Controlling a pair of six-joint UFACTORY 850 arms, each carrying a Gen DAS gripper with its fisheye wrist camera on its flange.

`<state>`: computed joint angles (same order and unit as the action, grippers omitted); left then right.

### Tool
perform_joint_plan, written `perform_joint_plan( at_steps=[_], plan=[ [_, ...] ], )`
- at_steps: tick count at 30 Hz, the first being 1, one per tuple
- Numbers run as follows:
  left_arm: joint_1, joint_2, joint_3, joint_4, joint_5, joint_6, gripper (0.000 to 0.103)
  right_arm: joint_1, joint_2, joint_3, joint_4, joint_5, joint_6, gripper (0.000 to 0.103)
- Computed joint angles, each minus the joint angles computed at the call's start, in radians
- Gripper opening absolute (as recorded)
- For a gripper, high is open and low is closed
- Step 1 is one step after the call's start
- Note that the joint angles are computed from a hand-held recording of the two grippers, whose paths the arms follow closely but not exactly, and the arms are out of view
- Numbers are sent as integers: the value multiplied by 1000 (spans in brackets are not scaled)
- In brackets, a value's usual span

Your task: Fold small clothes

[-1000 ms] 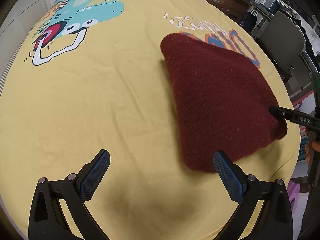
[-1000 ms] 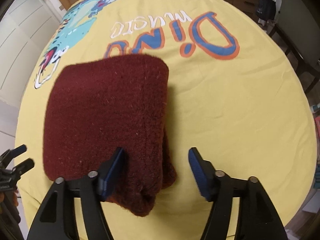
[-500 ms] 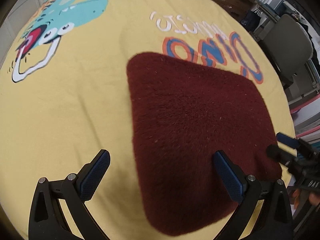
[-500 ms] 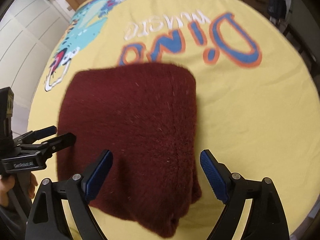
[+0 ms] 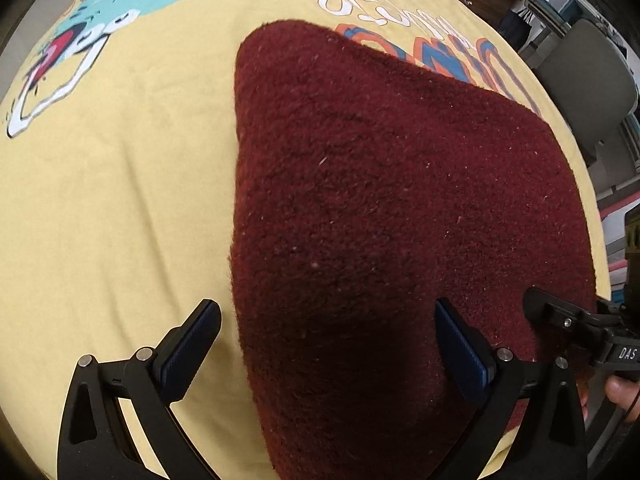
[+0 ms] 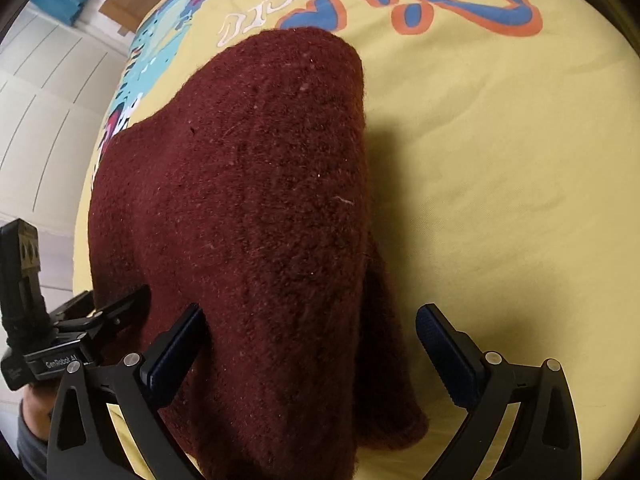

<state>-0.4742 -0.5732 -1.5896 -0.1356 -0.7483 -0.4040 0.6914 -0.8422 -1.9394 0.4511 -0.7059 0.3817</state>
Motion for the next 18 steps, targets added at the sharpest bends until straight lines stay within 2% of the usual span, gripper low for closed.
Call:
perform_joint_plan(
  at_steps=[3, 6, 10, 12, 13, 15, 17, 18],
  plan=[
    [4, 4, 11, -16, 11, 24, 103, 0, -14, -20, 21, -14, -5, 100],
    [1, 10, 22, -13, 25, 29, 103, -4, -17, -16, 119, -4, -76, 85],
    [9, 18, 39, -60, 33, 63, 102, 3, -27, -48, 94, -24, -55, 76],
    [16, 20, 43, -126, 30, 112, 93, 9, -22, -48, 79, -20, -33, 66],
    [22, 20, 42, -176, 29, 154, 79, 15, -21, -56, 49, -22, -11, 64],
    [20, 19, 31, -182, 15, 183, 73, 27, -22, -74, -3, -29, 27, 51],
    [13, 23, 27, -167, 16, 203, 61, 40, -25, -105, -77, -51, 70, 46],
    [12, 29, 29, -167, 18, 208, 58, 46, -26, -120, -107, -62, 87, 44]
  ],
)
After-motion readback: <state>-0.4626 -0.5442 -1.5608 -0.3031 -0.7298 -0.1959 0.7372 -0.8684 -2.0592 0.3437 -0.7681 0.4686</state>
